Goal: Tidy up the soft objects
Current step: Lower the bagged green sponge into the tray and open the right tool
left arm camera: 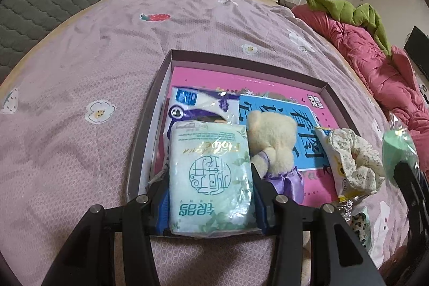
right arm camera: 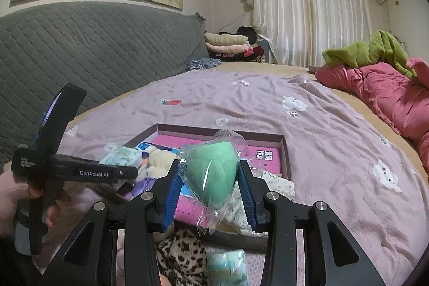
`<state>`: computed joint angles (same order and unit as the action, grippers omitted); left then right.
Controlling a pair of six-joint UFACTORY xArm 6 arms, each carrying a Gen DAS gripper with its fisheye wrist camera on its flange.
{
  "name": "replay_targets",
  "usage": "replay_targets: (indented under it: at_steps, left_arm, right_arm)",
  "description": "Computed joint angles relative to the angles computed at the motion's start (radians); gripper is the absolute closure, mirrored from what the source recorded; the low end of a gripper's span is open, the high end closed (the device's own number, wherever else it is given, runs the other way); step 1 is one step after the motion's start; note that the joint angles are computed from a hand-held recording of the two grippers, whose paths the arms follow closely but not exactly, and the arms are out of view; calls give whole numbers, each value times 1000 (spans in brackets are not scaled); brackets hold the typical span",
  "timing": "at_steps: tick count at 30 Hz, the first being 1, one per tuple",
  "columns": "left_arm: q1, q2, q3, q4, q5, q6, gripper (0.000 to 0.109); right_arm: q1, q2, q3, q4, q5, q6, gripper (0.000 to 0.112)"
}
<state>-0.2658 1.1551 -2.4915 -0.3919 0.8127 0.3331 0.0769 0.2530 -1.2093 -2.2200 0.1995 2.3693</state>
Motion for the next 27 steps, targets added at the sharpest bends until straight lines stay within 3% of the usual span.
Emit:
replay_targets:
  at_steps: [4,17,27]
  left_arm:
    - [-1,34,-57,19,26,-17,60]
    - [-1,22,-33,20,14,-9,60]
    - [-6,-19,42,23,-25,8,60]
  right_arm:
    - [-12,40,-45,37,-38,-57,70]
    - [-40,148,-133,265,-119,-328,70]
    - [-48,169,-142,317,-132,-373,70]
